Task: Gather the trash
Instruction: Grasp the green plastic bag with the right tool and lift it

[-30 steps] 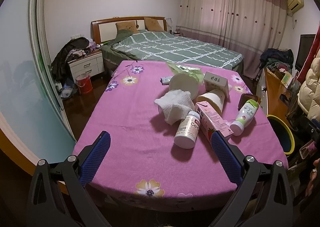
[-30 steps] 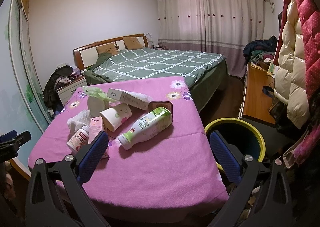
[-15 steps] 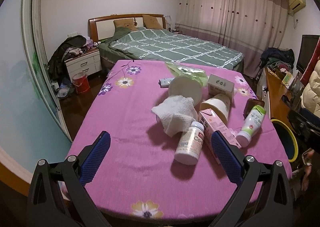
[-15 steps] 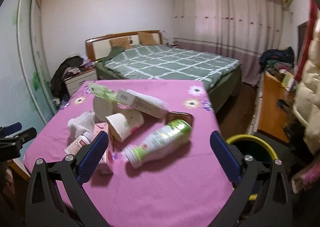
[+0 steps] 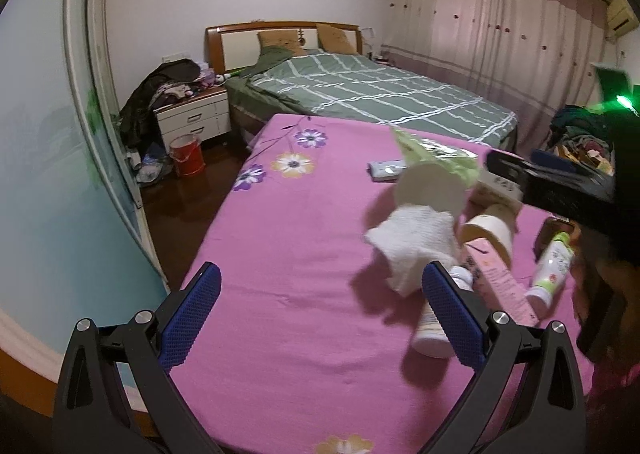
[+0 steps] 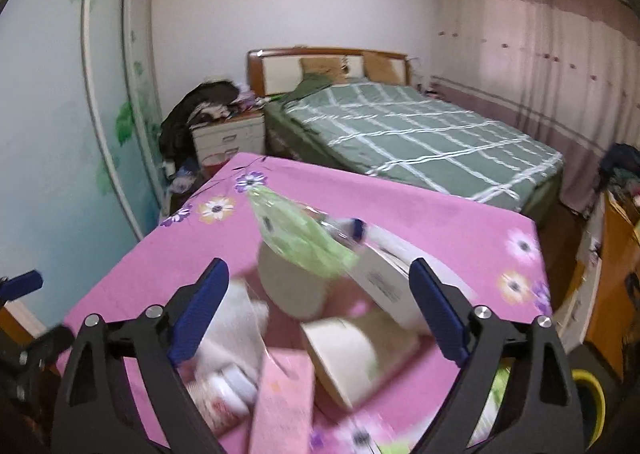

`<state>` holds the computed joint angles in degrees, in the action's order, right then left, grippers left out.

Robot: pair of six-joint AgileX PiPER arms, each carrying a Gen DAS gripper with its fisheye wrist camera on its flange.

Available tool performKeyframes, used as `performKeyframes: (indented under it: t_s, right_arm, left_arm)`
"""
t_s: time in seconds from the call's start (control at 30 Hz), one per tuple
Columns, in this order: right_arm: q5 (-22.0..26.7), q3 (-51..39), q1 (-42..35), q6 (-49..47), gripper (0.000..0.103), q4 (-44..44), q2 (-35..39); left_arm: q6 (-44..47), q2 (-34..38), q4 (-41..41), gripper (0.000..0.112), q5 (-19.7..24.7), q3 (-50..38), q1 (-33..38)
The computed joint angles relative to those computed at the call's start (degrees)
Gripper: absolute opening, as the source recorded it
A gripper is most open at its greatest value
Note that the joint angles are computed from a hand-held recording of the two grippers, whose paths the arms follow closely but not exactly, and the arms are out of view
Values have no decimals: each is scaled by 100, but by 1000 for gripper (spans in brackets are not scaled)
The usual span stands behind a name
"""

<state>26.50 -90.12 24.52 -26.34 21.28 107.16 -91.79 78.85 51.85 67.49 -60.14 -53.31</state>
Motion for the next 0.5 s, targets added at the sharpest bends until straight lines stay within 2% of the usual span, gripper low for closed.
performKeyframes:
  t_s: [0.07, 0.2, 0.33, 0.37, 0.4, 0.5]
  right_arm:
    - [359, -829, 169, 560, 87, -584, 562]
    - [989, -2046, 388, 1142, 87, -1200, 1352]
    - [1415, -3069, 594, 1685, 87, -1961, 1999]
    - [1507, -3245, 609, 1749, 78, -2047, 2102]
    - [1581, -3339, 604, 1764, 59, -2063, 2148]
    - [1974, -3829, 502, 1635, 31, -1774, 2358]
  left_arm:
    - [-8, -67, -16, 99, -98, 100, 101]
    - [55, -114, -54, 99, -279, 224, 269]
    - [117, -121, -115, 99, -439, 291, 406]
    - [127, -110, -130, 99, -487, 299, 445]
    - [143, -104, -150, 99, -492, 288, 455]
    - [171, -100, -194, 99, -561, 305, 513]
